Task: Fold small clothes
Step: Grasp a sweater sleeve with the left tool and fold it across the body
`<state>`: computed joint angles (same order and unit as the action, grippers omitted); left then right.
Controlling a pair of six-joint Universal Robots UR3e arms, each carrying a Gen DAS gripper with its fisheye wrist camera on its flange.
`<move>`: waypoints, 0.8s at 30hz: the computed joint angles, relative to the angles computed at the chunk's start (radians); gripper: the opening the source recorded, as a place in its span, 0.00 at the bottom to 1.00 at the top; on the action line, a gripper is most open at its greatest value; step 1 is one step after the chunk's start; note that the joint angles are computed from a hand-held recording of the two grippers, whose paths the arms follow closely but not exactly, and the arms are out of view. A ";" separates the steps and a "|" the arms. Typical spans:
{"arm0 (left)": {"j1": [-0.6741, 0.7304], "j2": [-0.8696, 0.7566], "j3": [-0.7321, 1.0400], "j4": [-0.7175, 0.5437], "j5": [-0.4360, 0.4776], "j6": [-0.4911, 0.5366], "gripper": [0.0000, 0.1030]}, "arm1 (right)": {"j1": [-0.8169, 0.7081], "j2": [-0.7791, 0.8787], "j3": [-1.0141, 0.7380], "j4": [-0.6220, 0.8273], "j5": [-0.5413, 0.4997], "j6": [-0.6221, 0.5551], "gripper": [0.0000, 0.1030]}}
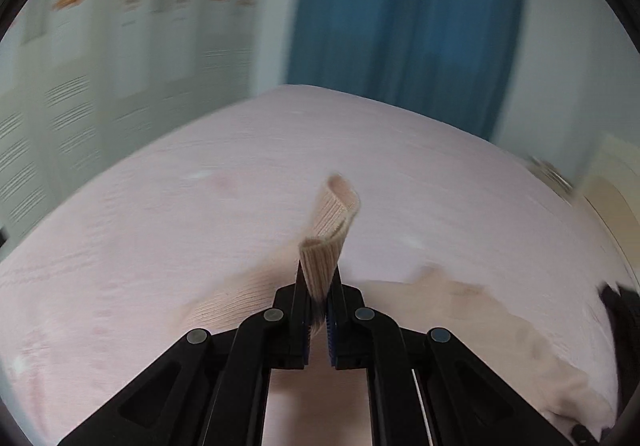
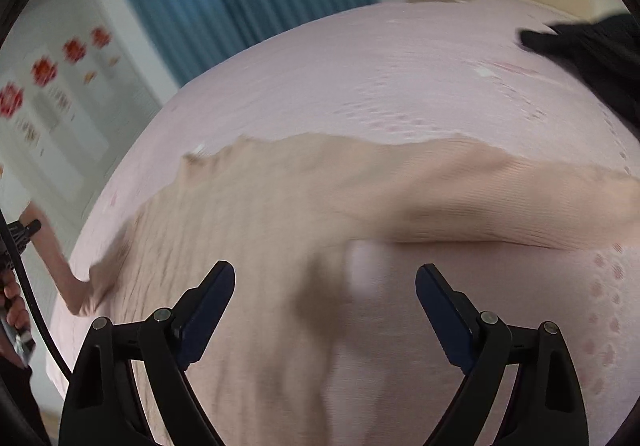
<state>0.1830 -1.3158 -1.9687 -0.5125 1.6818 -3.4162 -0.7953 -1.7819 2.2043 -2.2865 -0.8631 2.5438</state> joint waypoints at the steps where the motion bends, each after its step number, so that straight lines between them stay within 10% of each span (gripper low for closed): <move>1: -0.088 -0.084 0.062 0.014 0.030 -0.033 0.06 | -0.016 0.017 -0.011 0.004 -0.002 -0.008 0.89; 8: -0.480 -0.603 0.411 0.061 0.063 -0.166 0.06 | -0.078 0.151 -0.134 0.132 0.029 -0.012 0.89; 11: -0.507 -0.680 0.395 0.076 -0.091 -0.168 0.10 | -0.059 0.168 -0.149 0.133 0.022 -0.012 0.89; 14: -0.477 -0.658 0.291 0.114 -0.237 -0.173 0.27 | -0.046 0.146 -0.125 0.071 0.000 -0.007 0.89; 18: -0.467 -0.508 0.090 0.214 -0.198 -0.137 0.67 | -0.019 0.125 -0.116 0.069 0.013 -0.005 0.89; 24: -0.244 -0.105 -0.285 0.288 -0.164 -0.011 0.74 | 0.056 0.091 -0.063 0.012 -0.004 0.001 0.75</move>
<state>-0.0611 -1.4213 -2.2540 -0.2247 1.5179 -3.4269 -0.7394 -1.6908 2.1409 -2.2747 -0.8668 2.5446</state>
